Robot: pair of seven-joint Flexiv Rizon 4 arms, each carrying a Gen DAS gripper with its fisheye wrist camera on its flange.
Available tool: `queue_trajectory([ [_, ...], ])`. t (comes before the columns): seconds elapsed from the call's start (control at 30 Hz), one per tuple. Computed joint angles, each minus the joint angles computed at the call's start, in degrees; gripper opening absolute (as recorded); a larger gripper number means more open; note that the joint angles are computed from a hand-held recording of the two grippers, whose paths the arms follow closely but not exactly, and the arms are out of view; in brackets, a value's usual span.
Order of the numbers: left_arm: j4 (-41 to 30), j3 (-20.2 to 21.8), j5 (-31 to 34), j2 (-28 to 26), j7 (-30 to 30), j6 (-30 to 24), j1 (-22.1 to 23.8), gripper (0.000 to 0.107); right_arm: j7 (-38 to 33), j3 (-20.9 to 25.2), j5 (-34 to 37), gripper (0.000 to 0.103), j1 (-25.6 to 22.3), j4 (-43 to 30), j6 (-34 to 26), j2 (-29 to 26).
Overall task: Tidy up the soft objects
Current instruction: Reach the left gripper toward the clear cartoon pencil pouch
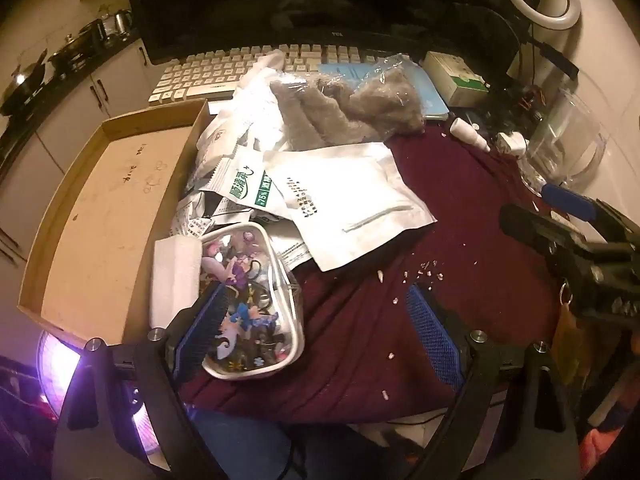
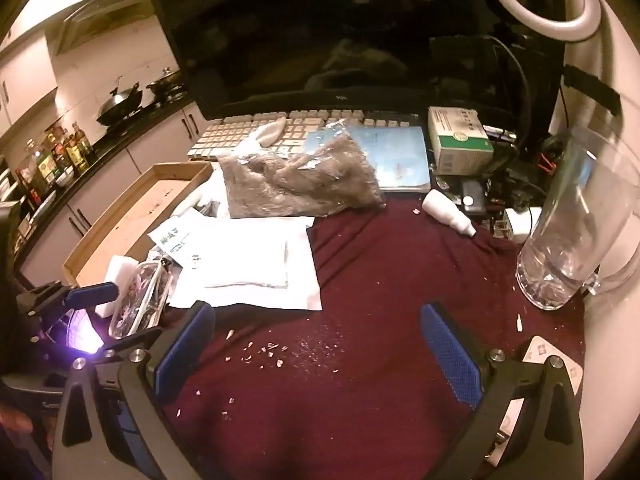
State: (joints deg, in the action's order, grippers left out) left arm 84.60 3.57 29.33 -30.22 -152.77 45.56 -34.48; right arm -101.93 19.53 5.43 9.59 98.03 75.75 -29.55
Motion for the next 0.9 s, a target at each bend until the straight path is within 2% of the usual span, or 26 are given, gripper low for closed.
queue_trajectory([
  [0.17,2.5,-0.9,-2.0,0.3,2.7,4.3,1.9,0.091,5.5,-4.1,-3.0,0.103,2.9,0.4,0.5,-0.1],
  [0.37,6.8,-1.9,-7.7,0.7,6.7,9.5,4.3,0.091,8.4,-5.4,-5.2,0.103,2.9,0.3,-0.1,0.1],
  [0.47,8.1,-1.6,-9.2,1.4,7.7,11.8,4.8,0.091,8.3,-3.9,-4.9,0.103,1.6,-1.1,-2.3,-0.7],
  [0.6,7.6,-0.7,-9.7,1.8,9.5,12.2,5.3,0.091,5.5,-1.3,-2.4,0.103,-0.1,-3.0,-5.8,-1.7],
  [0.73,8.2,-1.1,-11.7,2.2,12.5,12.3,6.8,0.091,6.6,-3.7,-3.1,0.103,1.9,-2.2,-5.8,-1.8],
  [0.9,10.5,-1.7,-13.8,3.4,14.2,12.6,7.6,0.091,6.5,-3.6,-3.3,0.103,2.2,-1.7,-7.0,-2.2],
])
